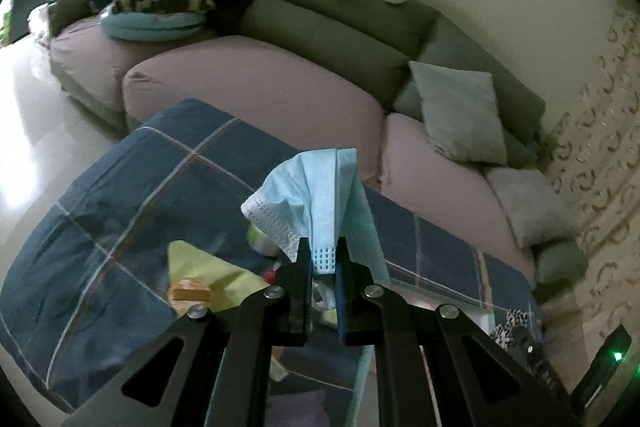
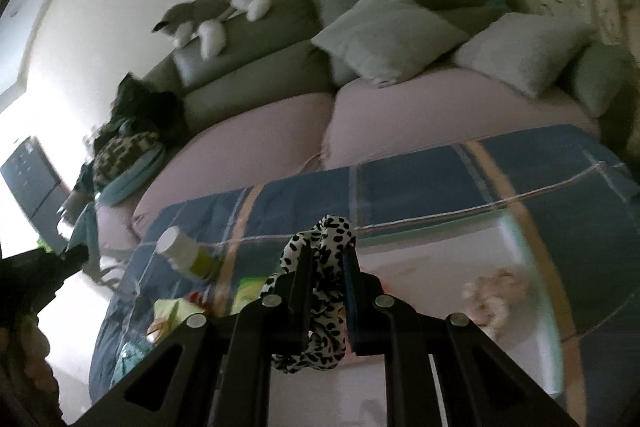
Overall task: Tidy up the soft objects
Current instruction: 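Lift the mask with the left tool over the tray while right tool carries leopard cloth, then open the left tool to drop the mask while right tool releases leopard cloth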
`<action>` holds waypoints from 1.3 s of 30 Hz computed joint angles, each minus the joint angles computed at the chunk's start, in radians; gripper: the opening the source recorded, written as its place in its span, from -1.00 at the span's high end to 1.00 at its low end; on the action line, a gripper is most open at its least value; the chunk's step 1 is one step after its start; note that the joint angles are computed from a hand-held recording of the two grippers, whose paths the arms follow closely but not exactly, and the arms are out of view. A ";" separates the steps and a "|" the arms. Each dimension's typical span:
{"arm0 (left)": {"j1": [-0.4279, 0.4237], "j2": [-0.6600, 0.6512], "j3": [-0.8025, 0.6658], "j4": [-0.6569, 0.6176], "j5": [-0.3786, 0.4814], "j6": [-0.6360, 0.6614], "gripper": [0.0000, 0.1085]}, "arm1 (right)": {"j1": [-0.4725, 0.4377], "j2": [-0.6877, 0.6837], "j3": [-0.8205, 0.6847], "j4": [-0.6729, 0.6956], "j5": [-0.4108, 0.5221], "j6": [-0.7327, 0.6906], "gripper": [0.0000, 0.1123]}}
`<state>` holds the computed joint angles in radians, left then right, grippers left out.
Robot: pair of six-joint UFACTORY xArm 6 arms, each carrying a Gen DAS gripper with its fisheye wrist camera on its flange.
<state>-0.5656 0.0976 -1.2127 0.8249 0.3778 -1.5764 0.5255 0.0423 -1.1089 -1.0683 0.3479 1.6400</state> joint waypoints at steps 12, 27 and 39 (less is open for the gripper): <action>-0.115 0.171 -0.185 -0.246 -0.041 0.357 0.82 | -0.047 -0.213 0.177 -0.053 0.148 0.115 0.74; -0.238 0.433 -0.502 -0.787 0.172 0.945 0.82 | -0.065 -0.233 0.256 0.251 0.207 -0.138 0.74; -0.248 0.607 -0.698 -0.916 0.365 1.053 0.82 | -0.047 -0.068 0.191 0.567 0.225 -0.436 0.74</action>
